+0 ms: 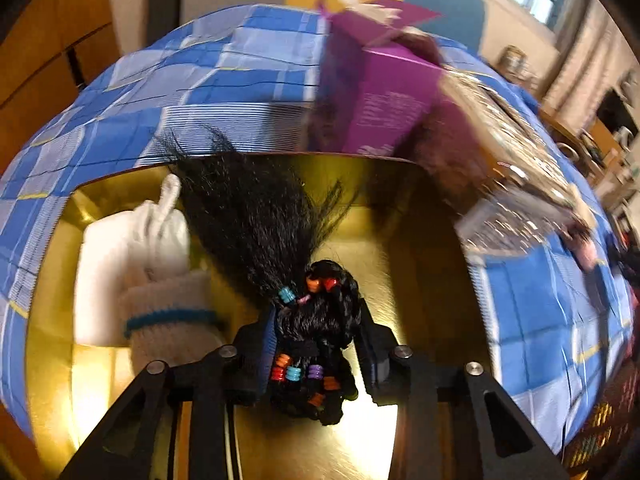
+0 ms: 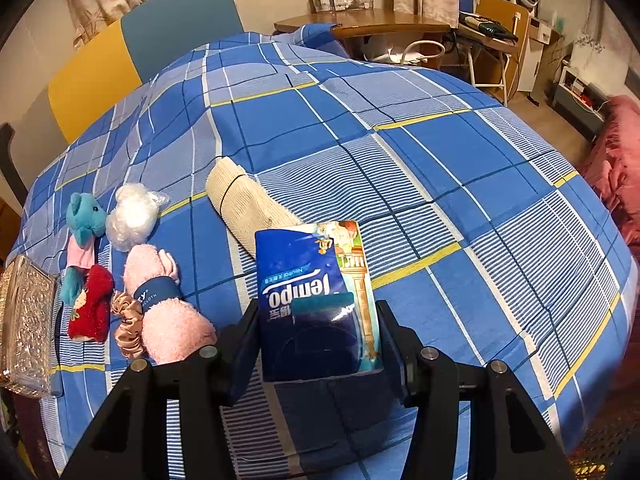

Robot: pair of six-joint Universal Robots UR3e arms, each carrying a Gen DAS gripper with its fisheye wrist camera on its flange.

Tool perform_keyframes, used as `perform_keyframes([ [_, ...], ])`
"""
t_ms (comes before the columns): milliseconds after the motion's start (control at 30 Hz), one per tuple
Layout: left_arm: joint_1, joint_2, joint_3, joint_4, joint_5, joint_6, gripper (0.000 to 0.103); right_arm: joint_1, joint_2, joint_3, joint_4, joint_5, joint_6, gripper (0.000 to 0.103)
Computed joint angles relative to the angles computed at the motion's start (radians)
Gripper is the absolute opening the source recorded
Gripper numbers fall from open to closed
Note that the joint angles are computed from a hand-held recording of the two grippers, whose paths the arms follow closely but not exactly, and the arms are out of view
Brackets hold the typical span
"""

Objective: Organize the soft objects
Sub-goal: 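Lift the black beaded wig into the gold tray and open the left gripper, then lower the blue tissue pack into the gold tray and open the right gripper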

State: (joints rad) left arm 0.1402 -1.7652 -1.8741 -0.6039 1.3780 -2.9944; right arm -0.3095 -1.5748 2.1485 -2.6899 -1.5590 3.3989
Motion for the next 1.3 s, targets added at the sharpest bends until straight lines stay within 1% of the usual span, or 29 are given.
perform_keyframes([
  [67,0.02,0.013,-0.008,0.036,-0.004,-0.028,0.042,0.003,0.004,-0.004,0.001,-0.005,-0.001,0.054],
  [167,0.061,0.068,-0.046,0.063,-0.049,-0.03,0.044,0.006,0.006,-0.006,0.002,-0.008,-0.001,0.054],
  [200,0.076,0.095,-0.064,0.071,-0.065,-0.027,0.049,0.007,0.007,-0.006,0.002,-0.01,-0.002,0.054],
  [233,0.087,0.115,-0.078,0.08,-0.073,-0.026,0.056,0.008,0.007,-0.006,0.001,-0.011,-0.002,0.054],
  [267,0.101,0.136,-0.09,0.098,-0.086,-0.029,0.058,0.01,0.008,-0.007,0.001,-0.015,-0.003,0.054],
  [367,0.149,0.211,-0.154,0.122,-0.161,-0.017,0.059,0.016,0.007,-0.007,0.001,-0.021,-0.002,0.054],
  [500,0.178,0.315,-0.255,0.12,-0.183,0.012,0.059,0.035,-0.003,0.001,-0.01,-0.032,-0.003,0.054],
  [600,0.214,0.405,-0.34,0.08,-0.223,0.054,0.059,0.063,-0.027,0.022,-0.035,-0.026,-0.006,0.054],
  [667,0.236,0.462,-0.387,0.054,-0.246,0.078,0.059,0.113,-0.03,0.023,-0.051,-0.055,-0.007,0.054],
  [767,0.279,0.54,-0.444,0.002,-0.289,0.128,0.059,0.228,-0.016,0.009,-0.08,-0.131,-0.018,0.054],
  [833,0.304,0.578,-0.465,-0.028,-0.309,0.157,0.059,0.287,-0.019,0.014,-0.102,-0.145,-0.014,0.054],
  [933,0.35,0.645,-0.493,-0.09,-0.343,0.205,0.059,0.365,-0.029,0.032,-0.14,-0.147,0.016,0.054],
  [1067,0.405,0.706,-0.522,-0.146,-0.374,0.251,0.059,0.498,-0.023,0.002,-0.125,-0.114,0.08,0.055],
  [1200,0.473,0.762,-0.541,-0.22,-0.411,0.302,0.059,0.669,0.065,-0.151,-0.067,-0.093,0.15,0.055],
  [1300,0.521,0.805,-0.552,-0.274,-0.441,0.331,0.059,0.815,0.201,-0.367,0.011,-0.135,0.146,0.055],
])
